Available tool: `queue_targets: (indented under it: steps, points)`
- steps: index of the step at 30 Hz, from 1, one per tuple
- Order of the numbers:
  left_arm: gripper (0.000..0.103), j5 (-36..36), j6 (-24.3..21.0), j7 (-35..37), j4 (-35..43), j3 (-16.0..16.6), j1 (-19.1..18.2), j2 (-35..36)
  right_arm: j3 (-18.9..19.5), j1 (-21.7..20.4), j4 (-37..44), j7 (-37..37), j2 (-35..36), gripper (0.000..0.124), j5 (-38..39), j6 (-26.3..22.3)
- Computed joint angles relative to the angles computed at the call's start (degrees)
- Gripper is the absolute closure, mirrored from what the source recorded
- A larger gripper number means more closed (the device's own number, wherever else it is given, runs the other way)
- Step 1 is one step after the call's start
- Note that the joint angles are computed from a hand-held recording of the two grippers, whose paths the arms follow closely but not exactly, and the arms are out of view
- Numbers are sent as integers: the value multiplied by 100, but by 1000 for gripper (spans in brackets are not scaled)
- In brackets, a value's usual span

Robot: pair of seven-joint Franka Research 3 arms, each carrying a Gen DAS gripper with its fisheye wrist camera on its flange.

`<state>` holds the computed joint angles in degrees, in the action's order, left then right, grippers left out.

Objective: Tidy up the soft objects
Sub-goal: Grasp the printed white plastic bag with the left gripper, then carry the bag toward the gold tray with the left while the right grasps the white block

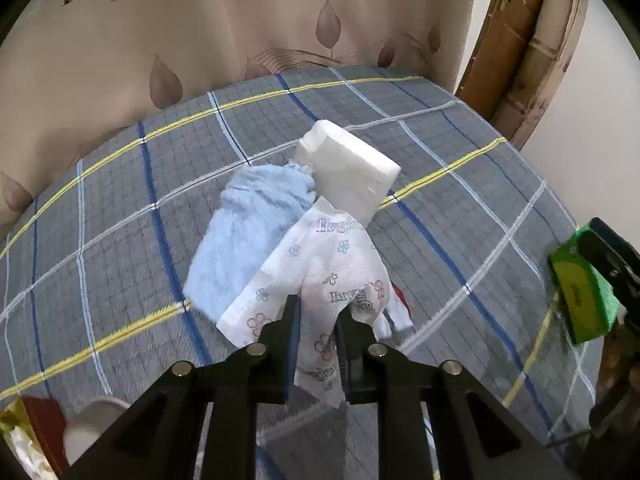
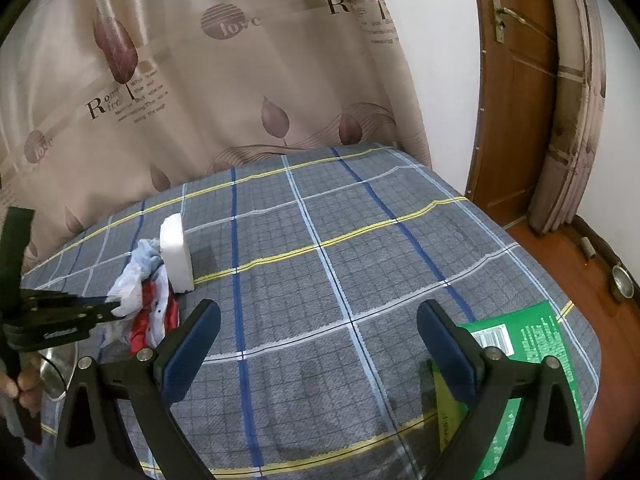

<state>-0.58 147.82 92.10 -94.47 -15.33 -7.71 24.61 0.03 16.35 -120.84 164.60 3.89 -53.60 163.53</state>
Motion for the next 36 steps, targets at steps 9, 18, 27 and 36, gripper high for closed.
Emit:
queue_targets:
  steps: [9, 18, 27, 36]
  points:
    - [86, -574, 215, 172, -991, -38, 258, -896, 30, 97, 82, -384, 121, 26, 185, 19]
    - [86, -478, 532, -332, -2159, 367, 247, -1966, -20, 297, 175, -1060, 344, 26, 514, 356]
    - [86, -1053, 748, -444, -3379, 845, 297, -3080, -110, 584, 250, -2259, 658, 26, 1796, 747]
    - [86, -534, 792, -1071, -4159, 1168, 471, -3967, 354, 246, 950, -4175, 1327, 26, 3944, 683]
